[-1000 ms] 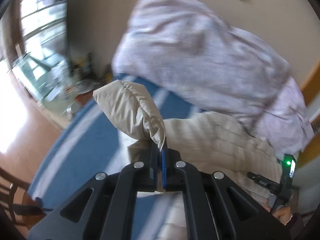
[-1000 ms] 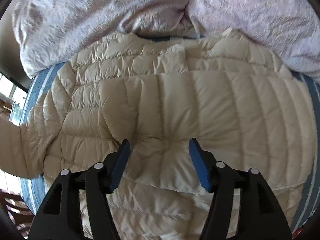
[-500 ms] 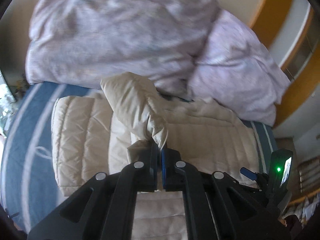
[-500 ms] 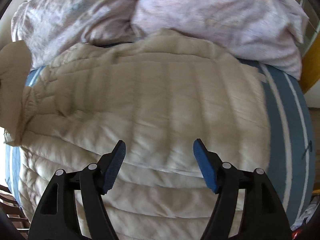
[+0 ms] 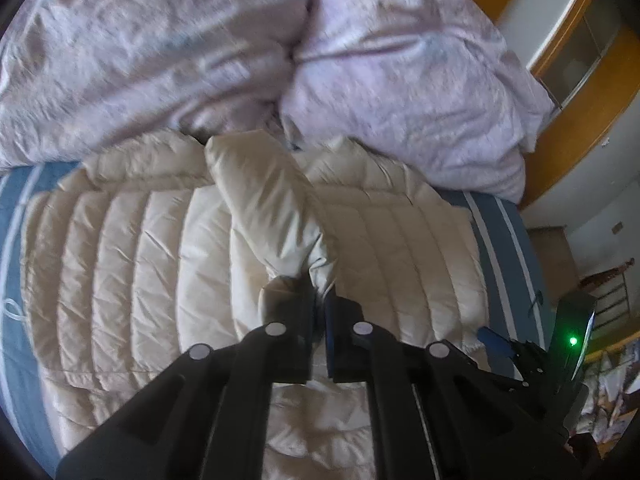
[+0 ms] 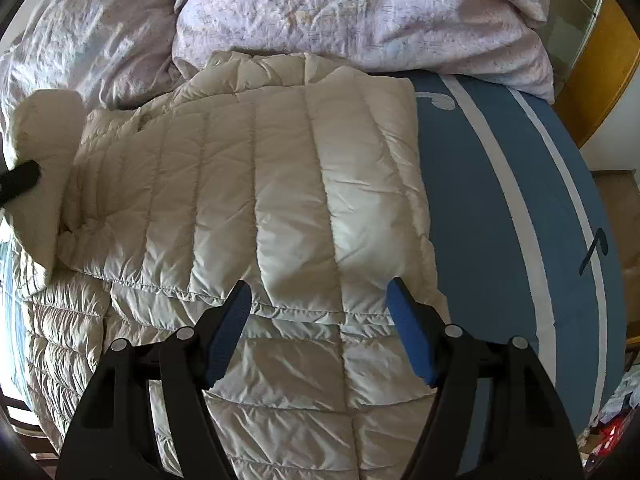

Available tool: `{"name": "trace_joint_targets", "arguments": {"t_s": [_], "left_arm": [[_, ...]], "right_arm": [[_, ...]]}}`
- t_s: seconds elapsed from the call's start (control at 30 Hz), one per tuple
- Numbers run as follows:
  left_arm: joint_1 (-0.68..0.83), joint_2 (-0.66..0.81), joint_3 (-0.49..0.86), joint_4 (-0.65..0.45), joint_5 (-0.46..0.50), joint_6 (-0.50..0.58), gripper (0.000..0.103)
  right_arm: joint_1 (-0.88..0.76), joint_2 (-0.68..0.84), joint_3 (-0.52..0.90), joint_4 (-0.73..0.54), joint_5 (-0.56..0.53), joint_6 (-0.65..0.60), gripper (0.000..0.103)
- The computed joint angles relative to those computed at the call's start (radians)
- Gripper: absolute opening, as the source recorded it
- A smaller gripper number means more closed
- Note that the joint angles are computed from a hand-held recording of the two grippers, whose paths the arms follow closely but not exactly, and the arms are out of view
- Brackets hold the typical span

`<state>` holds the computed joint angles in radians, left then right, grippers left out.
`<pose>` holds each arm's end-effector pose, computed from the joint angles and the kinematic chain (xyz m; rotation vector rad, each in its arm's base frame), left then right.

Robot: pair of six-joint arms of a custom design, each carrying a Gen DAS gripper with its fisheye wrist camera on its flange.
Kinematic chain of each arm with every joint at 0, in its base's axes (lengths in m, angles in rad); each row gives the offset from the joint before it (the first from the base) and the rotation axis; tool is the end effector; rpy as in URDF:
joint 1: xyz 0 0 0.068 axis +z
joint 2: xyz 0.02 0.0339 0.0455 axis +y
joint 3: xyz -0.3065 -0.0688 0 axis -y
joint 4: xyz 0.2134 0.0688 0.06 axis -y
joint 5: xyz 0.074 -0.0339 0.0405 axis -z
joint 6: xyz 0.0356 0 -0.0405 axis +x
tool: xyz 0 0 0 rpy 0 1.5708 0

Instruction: Fold large clothes

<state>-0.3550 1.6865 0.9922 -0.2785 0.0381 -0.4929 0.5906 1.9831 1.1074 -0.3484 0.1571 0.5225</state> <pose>0.2991 -0.1123 0.2370 -0.1631 2.5817 -0.3729 0.3043 0.1973 0.1662 -0.0560 2.7642 0.0710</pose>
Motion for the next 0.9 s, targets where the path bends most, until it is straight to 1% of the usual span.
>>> {"name": "trace_joint_targets", "arguments": {"t_s": [0.07, 0.1, 0.13, 0.17, 0.3, 0.37, 0.43, 0.47, 0.5, 0.63, 0.8, 0.9], "left_arm": [[0.004, 0.002, -0.005, 0.009, 0.023, -0.009, 0.026], [0.011, -0.007, -0.016, 0.02, 0.034, -0.007, 0.031], [0.016, -0.016, -0.024, 0.026, 0.03, -0.002, 0.041], [0.024, -0.026, -0.031, 0.028, 0.021, 0.006, 0.047], [0.094, -0.047, -0.046, 0.005, 0.021, 0.044, 0.05], [0.142, -0.055, -0.065, -0.004, 0.011, 0.068, 0.05], [0.193, -0.059, -0.086, -0.008, 0.004, 0.096, 0.05], [0.215, -0.06, -0.097, -0.009, -0.001, 0.107, 0.05], [0.234, -0.058, -0.101, -0.013, -0.005, 0.118, 0.05], [0.301, -0.054, -0.138, -0.007, -0.039, 0.169, 0.05], [0.368, -0.041, -0.185, 0.016, -0.049, 0.215, 0.05], [0.394, -0.036, -0.214, 0.033, -0.056, 0.233, 0.054]], "right_arm": [[0.001, 0.001, 0.008, -0.003, -0.001, -0.003, 0.072], [0.003, 0.001, 0.017, -0.005, -0.001, -0.004, 0.072], [0.005, -0.002, 0.017, -0.003, -0.001, -0.006, 0.072], [0.007, -0.002, 0.025, -0.002, -0.002, -0.007, 0.072], [0.026, 0.011, 0.088, 0.001, -0.031, -0.009, 0.071], [0.038, 0.026, 0.125, 0.006, -0.051, -0.01, 0.067], [0.058, 0.048, 0.175, 0.001, -0.069, -0.013, 0.055], [0.069, 0.063, 0.206, -0.005, -0.078, -0.015, 0.051], [0.078, 0.071, 0.222, -0.007, -0.081, -0.015, 0.045], [0.115, 0.139, 0.348, -0.035, -0.107, -0.012, 0.031], [0.156, 0.21, 0.469, -0.06, -0.126, -0.017, 0.023], [0.171, 0.265, 0.521, -0.088, -0.142, -0.006, 0.02]]}}
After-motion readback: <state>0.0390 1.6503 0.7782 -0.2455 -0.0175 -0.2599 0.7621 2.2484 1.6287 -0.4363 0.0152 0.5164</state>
